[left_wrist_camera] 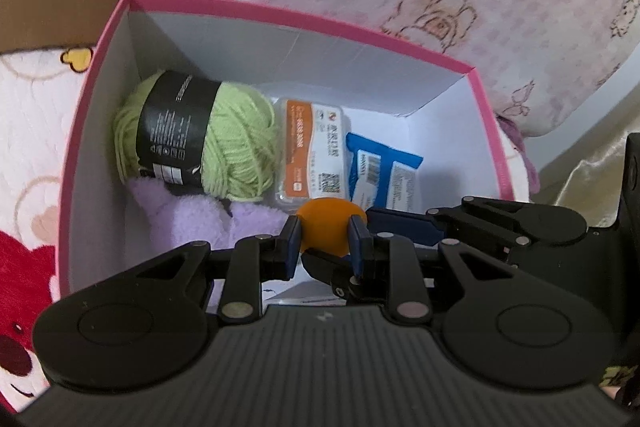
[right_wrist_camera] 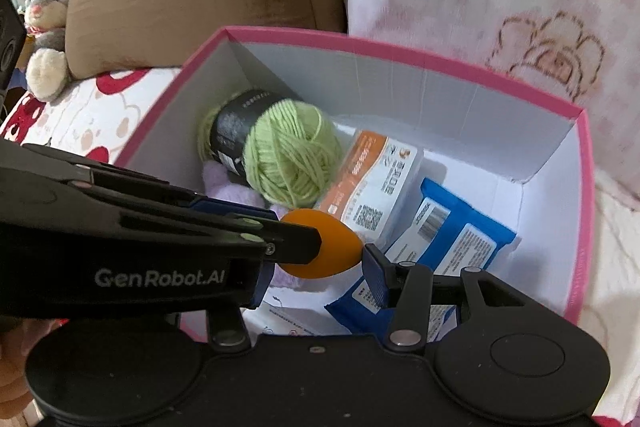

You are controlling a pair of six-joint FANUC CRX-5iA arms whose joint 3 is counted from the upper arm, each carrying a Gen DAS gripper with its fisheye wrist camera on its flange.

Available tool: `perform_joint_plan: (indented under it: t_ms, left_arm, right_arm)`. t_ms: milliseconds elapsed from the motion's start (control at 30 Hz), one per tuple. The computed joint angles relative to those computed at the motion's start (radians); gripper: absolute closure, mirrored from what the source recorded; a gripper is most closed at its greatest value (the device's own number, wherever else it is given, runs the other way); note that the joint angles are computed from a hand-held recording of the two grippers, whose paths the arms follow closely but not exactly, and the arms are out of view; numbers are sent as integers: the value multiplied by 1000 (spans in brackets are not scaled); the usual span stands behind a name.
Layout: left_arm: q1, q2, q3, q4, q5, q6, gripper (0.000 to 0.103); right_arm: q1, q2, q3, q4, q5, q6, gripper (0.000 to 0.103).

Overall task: Organize objects
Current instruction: 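Open the left gripper and withdraw from the pink box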

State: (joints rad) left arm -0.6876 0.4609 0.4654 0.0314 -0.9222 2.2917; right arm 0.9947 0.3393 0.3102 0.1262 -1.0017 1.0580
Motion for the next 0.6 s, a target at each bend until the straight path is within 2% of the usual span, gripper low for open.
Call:
perform_joint_plan:
  t_ms: [167,400,500,600]
  left_arm:
    - [9,5,-23,23,17,-2,81]
    - [-9,19,-4,-40,7,73,80]
    - [-26,18,23,-96,-24,105,76]
    - [-39,7,49,-134,-64,112,64]
  right_arm:
    - [-11,22,24,-34,-24,-4,50]
    - [-8,31,19,-19,-27,-39,48]
    - [0,13,-4,9,-21,-75,48]
    - [7,-14,-26,31,-18,-89,44]
